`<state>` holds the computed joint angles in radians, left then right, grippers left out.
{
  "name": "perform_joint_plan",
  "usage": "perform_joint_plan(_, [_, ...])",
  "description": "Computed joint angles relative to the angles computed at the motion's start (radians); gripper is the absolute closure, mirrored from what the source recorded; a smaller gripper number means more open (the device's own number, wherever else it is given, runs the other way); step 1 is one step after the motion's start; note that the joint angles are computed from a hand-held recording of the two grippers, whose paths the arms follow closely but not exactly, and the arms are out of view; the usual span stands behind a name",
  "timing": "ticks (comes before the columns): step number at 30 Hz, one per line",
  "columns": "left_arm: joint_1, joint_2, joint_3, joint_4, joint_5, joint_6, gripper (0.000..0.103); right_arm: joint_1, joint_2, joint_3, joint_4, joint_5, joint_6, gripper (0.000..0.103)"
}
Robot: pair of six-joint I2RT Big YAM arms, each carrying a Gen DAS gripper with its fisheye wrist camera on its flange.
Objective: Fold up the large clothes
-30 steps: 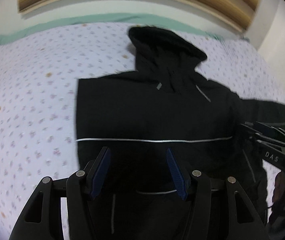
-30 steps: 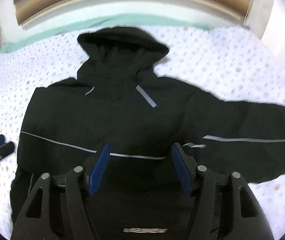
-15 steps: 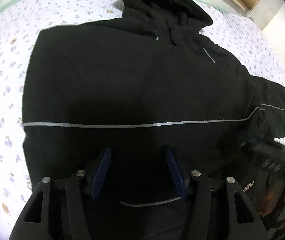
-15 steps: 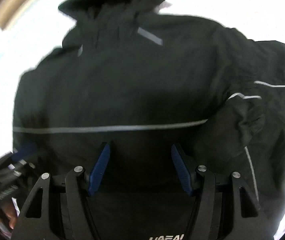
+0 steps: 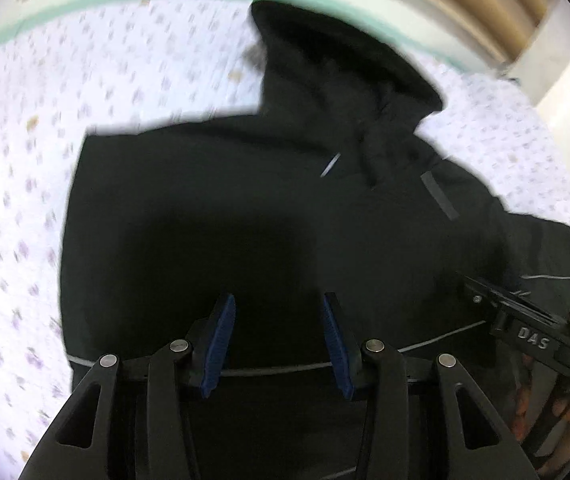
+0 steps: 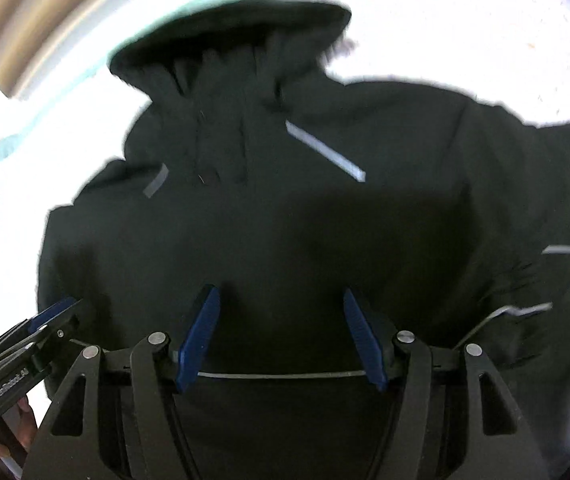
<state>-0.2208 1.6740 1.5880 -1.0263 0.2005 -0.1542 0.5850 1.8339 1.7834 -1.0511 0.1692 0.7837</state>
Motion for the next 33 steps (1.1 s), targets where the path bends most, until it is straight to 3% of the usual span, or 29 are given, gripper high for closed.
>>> perform_joint_plan(3, [-0.009,0.023,-0.007,0.003,-0.026,0.027,0.058,0.002,0.008,-0.017,0.016,0.006,-0.039,0.037])
perform_joint_plan(7, [-0.030,0.047,0.042,-0.056,-0.081,0.048,0.058,-0.004,0.036,0.044,-0.067,-0.004,-0.066,0.038])
perform_joint_plan(9, [-0.029,0.049,0.070,-0.088,-0.066,0.012,0.058,0.006,0.012,0.054,-0.104,0.065,-0.078,0.038])
perform_joint_plan(15, [-0.013,-0.046,0.053,-0.077,-0.092,-0.059,0.058,0.029,-0.152,-0.031,-0.113,0.218,-0.187,0.038])
perform_joint_plan(20, [0.004,-0.139,0.032,-0.086,-0.044,-0.079,0.058,0.020,-0.354,-0.205,-0.124,0.233,-0.127,0.038])
perform_joint_plan(23, [-0.001,-0.202,0.002,-0.121,-0.088,-0.069,0.057,-0.008,-0.502,-0.324,-0.125,0.254,-0.092,0.038])
perform_joint_plan(26, [0.015,-0.257,-0.047,-0.161,-0.076,-0.077,0.057,-0.075,-0.637,-0.409,-0.152,0.312,-0.116,0.038])
perform_joint_plan(29, [0.037,-0.296,-0.093,-0.181,-0.058,-0.108,0.057,-0.213,-0.752,-0.465,-0.176,0.331,-0.148,0.038])
perform_joint_plan(33, [0.035,-0.338,-0.128,-0.198,-0.152,-0.126,0.057,-0.455,-0.858,-0.515,-0.189,0.350,-0.172,0.037])
